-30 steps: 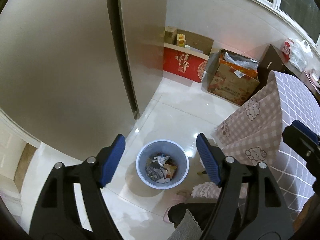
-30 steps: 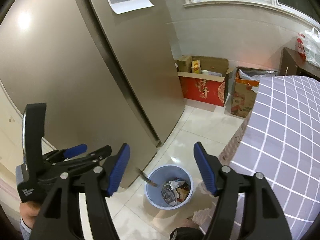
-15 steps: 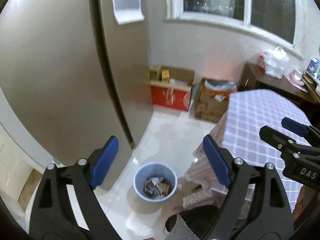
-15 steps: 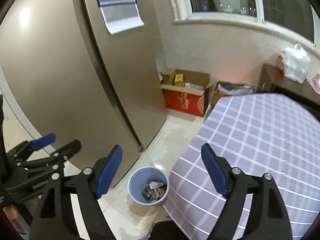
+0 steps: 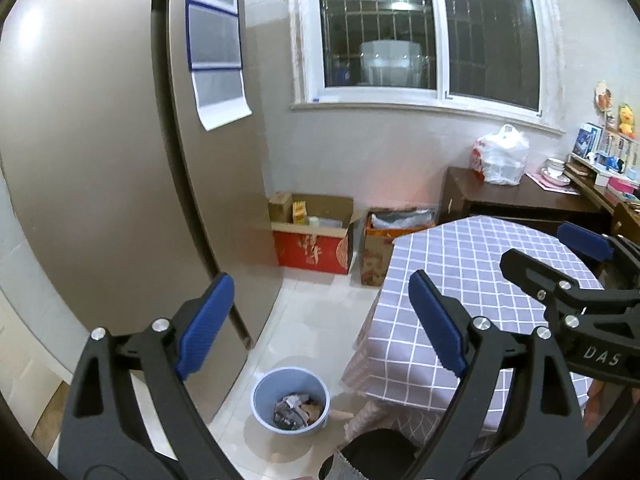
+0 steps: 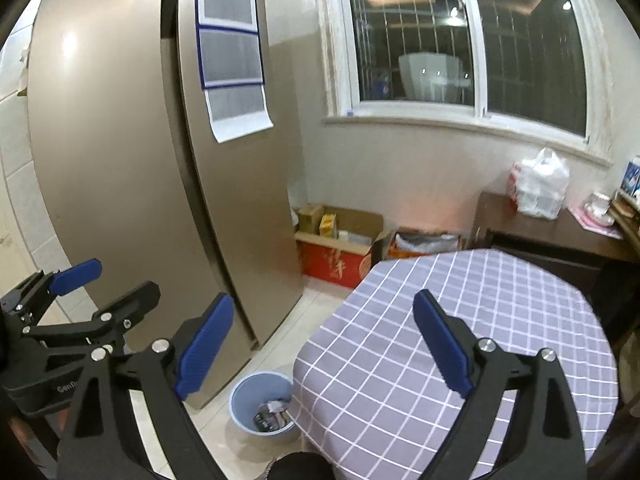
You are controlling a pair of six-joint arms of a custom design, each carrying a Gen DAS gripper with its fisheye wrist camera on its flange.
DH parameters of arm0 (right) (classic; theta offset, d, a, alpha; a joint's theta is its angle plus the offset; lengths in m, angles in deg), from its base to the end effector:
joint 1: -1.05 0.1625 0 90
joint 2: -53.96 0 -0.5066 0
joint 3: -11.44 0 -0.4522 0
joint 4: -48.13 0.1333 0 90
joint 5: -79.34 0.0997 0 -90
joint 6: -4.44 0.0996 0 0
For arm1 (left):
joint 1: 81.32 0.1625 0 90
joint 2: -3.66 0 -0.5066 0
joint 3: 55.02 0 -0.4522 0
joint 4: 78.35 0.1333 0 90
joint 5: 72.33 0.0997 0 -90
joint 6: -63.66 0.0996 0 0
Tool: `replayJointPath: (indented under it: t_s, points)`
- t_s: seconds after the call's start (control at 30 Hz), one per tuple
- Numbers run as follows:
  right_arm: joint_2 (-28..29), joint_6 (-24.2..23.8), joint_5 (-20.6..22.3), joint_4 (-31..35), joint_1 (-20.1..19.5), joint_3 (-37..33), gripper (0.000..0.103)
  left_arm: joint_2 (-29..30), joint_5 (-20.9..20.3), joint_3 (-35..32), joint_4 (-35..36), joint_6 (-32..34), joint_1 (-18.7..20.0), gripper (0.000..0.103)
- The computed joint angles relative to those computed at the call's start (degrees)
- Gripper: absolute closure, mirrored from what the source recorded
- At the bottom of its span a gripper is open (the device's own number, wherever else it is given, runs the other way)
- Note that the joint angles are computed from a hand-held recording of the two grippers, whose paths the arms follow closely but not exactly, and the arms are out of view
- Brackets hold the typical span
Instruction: Collect trash
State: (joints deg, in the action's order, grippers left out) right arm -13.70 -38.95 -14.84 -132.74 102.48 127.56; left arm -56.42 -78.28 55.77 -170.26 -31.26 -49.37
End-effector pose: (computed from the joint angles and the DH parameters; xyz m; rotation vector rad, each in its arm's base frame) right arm 0.2490 -0.5955 0.2865 1.2106 -2.4177 0.9812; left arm -0.3836 -0.5131 0.1698 0.1202 1.8105 -1.2937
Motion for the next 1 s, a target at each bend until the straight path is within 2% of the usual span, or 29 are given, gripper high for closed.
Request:
replayJointPath:
  t_s: [0.07,0.2,0.3,0.33,0.47,0.53,0.63,0.77,0.87,1.0]
  points:
    - [-1.05,-0.40,0.36,-0.60,-0.15,0.58,0.013,0.22,0.14,-0.76,2.94,-2.09,-0.57,0.016]
    - [-2.54,-0.20,0.87,-0.83,-0.15,1.25,0.013,0.32,0.92,0.35,-3.67,3.13,-0.98,0.016]
    - [-3.26,-0.68,1.02,-1.46,-0.12,1.54,0.012,0.45,2.00,-1.26,4.34,-3.63,-1.09,0.016]
    - [-3.35,-0.82,1.14,-1.55,-0.13,1.61,0.012,0.37,1.97,-1.25,4.87,-4.15,-1.19,0.016]
    - [-3.74,-0.84,1.69,-1.64,-0.22,1.80,0.012,0.38,2.31,0.64,-6.13,4.63,-1.25,0.016]
    - [-3.75,-0.96,1.96,-1.71,-0.35,1.79,0.011,0.54,2.53,-0.05,-3.18,2.55,-1.10,0.016]
    - [-3.54,-0.87,1.91,-1.96,-0.25,1.63,0.011,0.73,2.60,0.32,-5.48,4.61,-1.00,0.016]
    - [-3.36,-0.69,2.16,-2.13,-0.23,1.40,0.011,0.86,2.61,-0.20,-2.40,1.99,-0.99,0.016]
    - [-3.30,-0.78,2.35,-2.19,-0.34,1.38,0.011,0.98,2.42,0.33,-6.33,5.40,-0.81,0.016]
    - [-3.11,-0.69,2.15,-2.07,-0.31,1.26,0.011,1.05,2.23,0.03,-5.36,4.76,-0.67,0.016]
